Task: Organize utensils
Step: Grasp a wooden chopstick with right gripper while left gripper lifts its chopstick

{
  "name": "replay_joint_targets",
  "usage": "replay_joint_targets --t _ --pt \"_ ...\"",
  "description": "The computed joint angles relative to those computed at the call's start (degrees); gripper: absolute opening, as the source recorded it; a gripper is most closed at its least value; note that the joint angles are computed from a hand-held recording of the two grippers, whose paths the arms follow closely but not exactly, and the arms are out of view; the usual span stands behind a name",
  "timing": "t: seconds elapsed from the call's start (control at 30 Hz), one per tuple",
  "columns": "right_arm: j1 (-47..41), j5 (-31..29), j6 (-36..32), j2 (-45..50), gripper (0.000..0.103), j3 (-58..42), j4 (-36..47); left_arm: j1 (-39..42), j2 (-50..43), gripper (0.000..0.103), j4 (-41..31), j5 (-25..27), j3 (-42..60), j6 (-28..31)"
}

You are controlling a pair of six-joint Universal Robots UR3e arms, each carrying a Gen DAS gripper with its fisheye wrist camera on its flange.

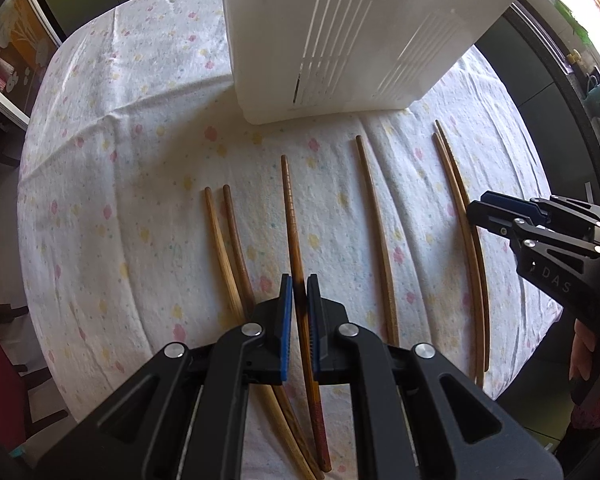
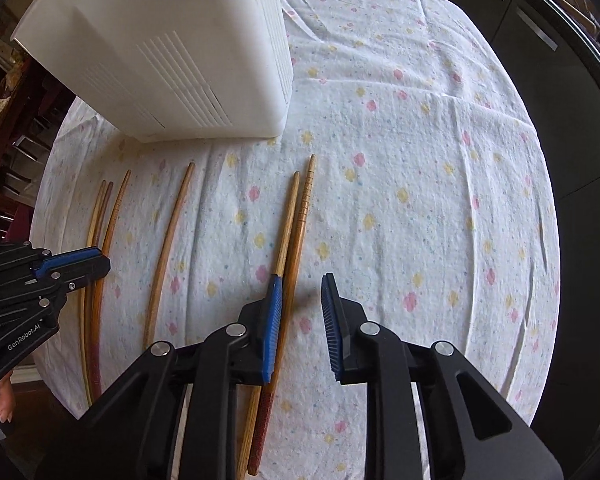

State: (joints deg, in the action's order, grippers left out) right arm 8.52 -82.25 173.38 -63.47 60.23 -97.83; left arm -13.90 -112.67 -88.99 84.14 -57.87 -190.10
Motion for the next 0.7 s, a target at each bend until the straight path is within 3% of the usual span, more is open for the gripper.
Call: replay_joint_targets --t 0.3,0.4,0.7 --pt "2.15 -1.88 0.74 3.14 0.019 -4.08 1.56 0.34 1.03 0.007 1.46 0.08 -2.60 0.53" --pt "2.73 -3.25 0.84 3.94 0.010 -5.23 1.89 -0.13 -0.97 0.007 1.06 0.15 -1.08 -0.39" --pt "-3.07 4.71 0.27 -1.87 0.007 2.48 0.13 0.00 0.06 0.007 1.78 -1.02 -1.03 0.82"
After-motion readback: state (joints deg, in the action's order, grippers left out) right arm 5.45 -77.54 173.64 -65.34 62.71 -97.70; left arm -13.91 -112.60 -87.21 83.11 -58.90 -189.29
